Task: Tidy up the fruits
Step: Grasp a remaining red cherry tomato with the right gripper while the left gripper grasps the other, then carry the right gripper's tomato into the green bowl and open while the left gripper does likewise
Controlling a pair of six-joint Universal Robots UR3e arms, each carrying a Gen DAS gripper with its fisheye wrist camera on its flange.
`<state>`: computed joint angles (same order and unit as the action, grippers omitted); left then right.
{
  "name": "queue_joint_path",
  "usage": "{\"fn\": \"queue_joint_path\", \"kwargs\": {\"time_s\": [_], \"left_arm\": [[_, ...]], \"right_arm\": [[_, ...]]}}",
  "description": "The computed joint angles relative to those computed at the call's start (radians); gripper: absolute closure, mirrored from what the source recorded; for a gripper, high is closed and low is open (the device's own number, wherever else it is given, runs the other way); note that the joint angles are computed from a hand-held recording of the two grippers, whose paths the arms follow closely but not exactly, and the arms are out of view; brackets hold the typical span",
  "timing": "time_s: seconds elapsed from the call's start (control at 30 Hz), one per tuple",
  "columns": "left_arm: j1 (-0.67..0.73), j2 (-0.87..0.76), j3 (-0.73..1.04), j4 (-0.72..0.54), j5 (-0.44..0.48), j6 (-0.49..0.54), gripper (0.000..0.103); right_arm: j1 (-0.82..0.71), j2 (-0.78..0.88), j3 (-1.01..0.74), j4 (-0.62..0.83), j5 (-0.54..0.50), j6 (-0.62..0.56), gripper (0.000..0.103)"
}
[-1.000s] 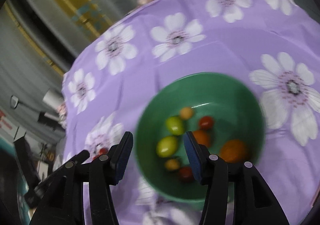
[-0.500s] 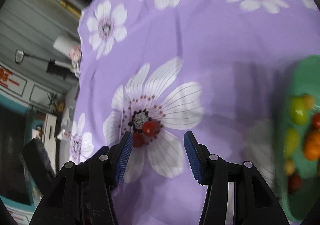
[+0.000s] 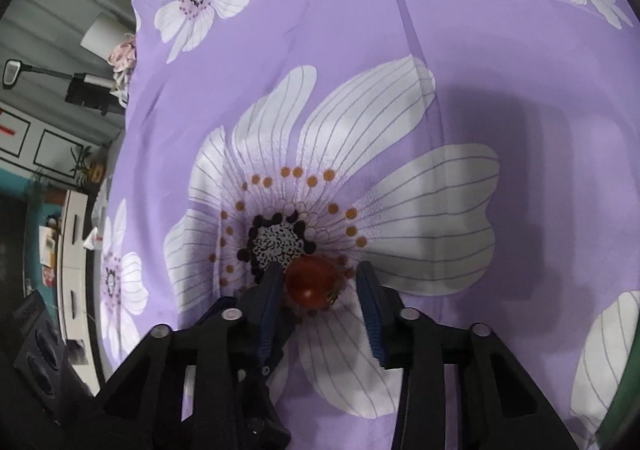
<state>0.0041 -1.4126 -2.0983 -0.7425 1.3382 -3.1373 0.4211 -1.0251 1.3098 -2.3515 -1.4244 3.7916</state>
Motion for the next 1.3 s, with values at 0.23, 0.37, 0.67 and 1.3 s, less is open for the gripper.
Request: {"fn": "queue_joint_path", "kwargs": {"time_s": [0.23, 0.37, 0.67, 1.3], "left_arm": [[-0.002, 0.011, -0.013, 0.013, 0.015, -0.009, 0.076], [-0.005, 0.067, -0.021, -0.011, 0.003, -0.003, 0.076], [-0.086, 0.275, 0.008, -0.077, -0.026, -0.03, 0.076], [-0.715, -0.076, 0.303, 0.184, 0.174, -0.174, 0.075]], "right_arm": [[0.008, 0.01, -0.004, -0.008, -0.015, -0.008, 0.073], [0.002, -0.047, 0.068, -0.048, -0.006, 0.005, 0.073], [0.02, -0.439, 0.402, -0.196, -0.116, 0.031, 0.073], [-0.062, -1.295, 0.923, -0.013, -0.481, 0.176, 0.073]]}}
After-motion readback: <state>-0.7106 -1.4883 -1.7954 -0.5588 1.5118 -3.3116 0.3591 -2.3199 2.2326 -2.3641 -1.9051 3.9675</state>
